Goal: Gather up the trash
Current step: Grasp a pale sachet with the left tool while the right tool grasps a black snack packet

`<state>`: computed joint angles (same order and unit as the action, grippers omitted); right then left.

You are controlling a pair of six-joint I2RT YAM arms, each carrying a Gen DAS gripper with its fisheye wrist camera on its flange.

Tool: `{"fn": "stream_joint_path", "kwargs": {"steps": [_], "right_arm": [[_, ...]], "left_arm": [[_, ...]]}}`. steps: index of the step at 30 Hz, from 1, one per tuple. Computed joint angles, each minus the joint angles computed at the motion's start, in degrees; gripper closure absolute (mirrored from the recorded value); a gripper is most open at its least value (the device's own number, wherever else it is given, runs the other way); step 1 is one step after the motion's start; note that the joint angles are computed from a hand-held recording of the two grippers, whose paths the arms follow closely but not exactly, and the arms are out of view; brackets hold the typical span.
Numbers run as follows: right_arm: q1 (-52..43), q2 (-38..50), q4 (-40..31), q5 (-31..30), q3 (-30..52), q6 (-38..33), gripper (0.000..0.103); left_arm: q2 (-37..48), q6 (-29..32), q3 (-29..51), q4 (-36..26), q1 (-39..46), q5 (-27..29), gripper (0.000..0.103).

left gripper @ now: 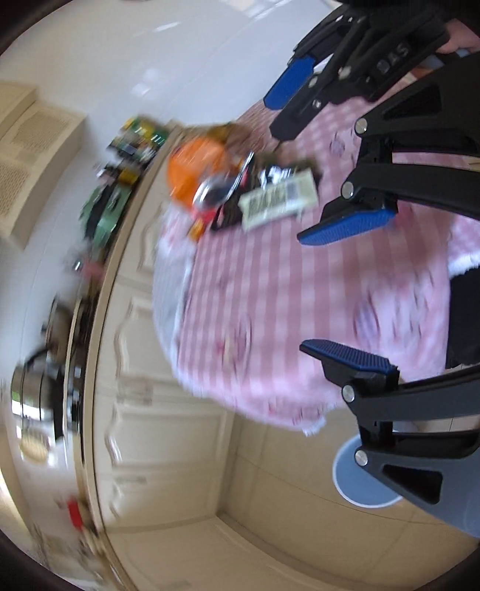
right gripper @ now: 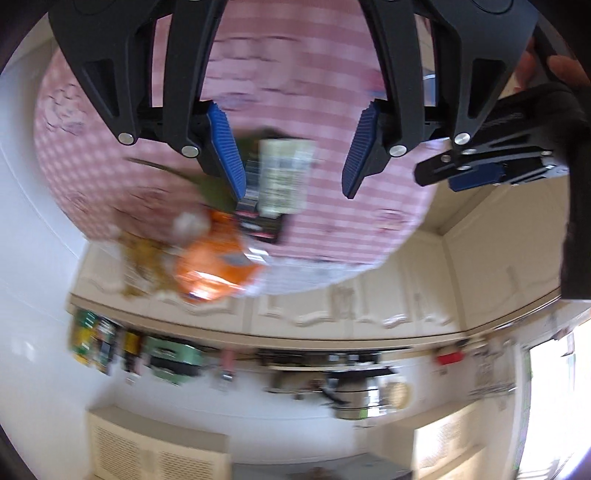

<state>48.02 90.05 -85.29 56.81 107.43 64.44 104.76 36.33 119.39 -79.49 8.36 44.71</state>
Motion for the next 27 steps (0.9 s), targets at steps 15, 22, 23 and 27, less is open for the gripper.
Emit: {"fn": "stream_joint_path", "kwargs": {"steps": [15,22,23,27], "right_arm": [[-10.77,-16.61,11.71,-7.74,-20.29,-5.51,0.042],[-14.09,-18.54,15.88,-12.29,-22.38,-9.47,0.041],[-14.42,-18.68,16.26,-12.73,-22.49,-9.90,0.041],[-14.90,-18.72,16.49,-13.15,-22.54,-10.36,0.041]], "left_arm": [[2.49,-8.35,2.01,2.43,-17.52,-12.14,0.051],[2.80,-8.16,1.34,3.51,-19.18,-13.14,0.064],[3.21,-7.89,1.66,3.32,-19.15,-12.94,0.072],[3.06,-7.76,1.38,3.28,-18.32,-11.34,0.089]]}}
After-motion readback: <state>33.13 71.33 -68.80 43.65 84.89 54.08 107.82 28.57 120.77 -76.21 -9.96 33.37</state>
